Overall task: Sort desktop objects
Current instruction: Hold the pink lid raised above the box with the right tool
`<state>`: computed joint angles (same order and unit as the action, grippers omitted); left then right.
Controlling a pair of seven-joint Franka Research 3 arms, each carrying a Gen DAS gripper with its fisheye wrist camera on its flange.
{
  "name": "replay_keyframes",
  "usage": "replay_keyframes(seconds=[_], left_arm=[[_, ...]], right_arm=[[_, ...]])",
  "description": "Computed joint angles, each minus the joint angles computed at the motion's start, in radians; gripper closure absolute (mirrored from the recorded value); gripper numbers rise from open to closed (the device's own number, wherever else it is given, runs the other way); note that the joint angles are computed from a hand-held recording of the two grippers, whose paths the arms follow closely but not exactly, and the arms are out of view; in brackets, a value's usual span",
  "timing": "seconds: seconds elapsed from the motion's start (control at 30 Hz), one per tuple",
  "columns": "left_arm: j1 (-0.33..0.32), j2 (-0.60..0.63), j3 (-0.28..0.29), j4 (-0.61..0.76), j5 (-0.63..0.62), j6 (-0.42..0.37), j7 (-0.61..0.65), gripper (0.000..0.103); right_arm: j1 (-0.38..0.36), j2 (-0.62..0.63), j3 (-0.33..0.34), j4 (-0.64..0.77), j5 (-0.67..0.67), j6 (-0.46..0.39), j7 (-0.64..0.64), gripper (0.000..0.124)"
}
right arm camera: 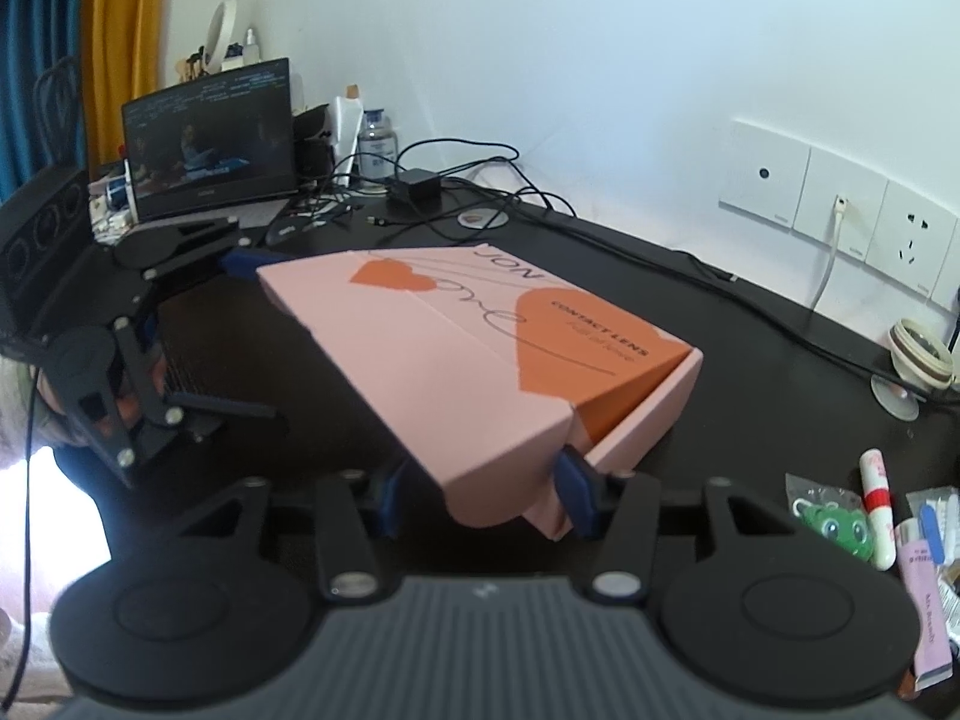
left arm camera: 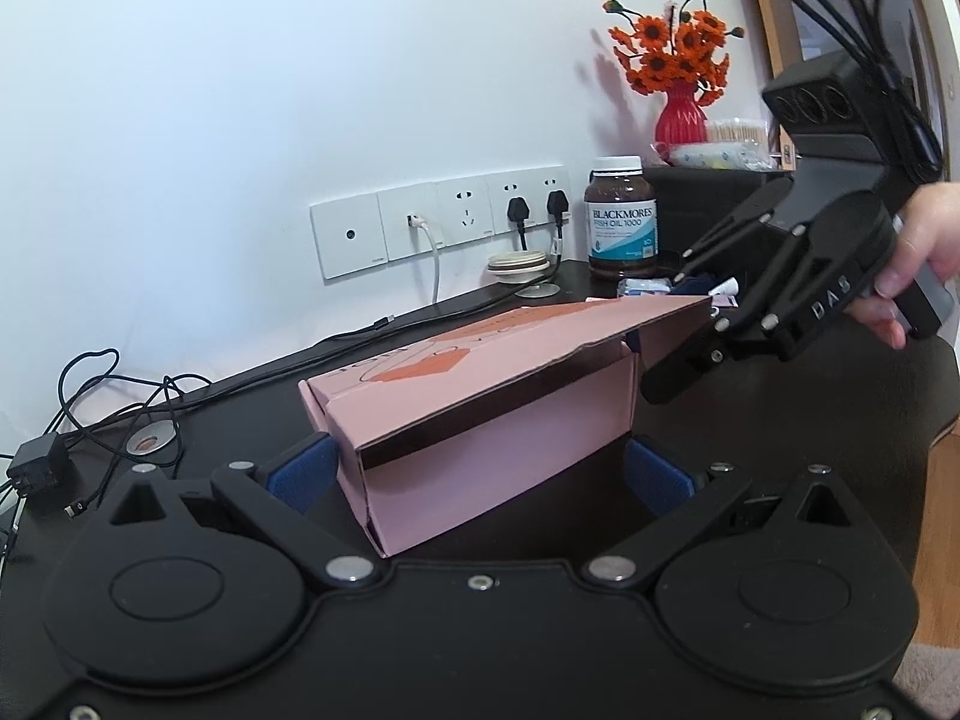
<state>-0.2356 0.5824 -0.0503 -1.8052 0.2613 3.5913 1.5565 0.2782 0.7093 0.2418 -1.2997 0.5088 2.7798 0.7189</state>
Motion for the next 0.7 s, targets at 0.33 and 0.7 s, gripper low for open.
replay_keyframes(seconds=[0.33,0.7], left_arm=[[0.011,0.004,-0.010,0.005,0.005,-0.014,-0.013,0.000],[0.025,-0.011,-0.013,-0.018,-0.003,0.015,-0.039,0.000]], right_arm=[[0.004,0.003,0.007,-0.023,-0.021,0.067,-0.019,0.075],[-0.020,-0.016,0.041,-0.065,-0.022,0.089,-0.100,0.074]])
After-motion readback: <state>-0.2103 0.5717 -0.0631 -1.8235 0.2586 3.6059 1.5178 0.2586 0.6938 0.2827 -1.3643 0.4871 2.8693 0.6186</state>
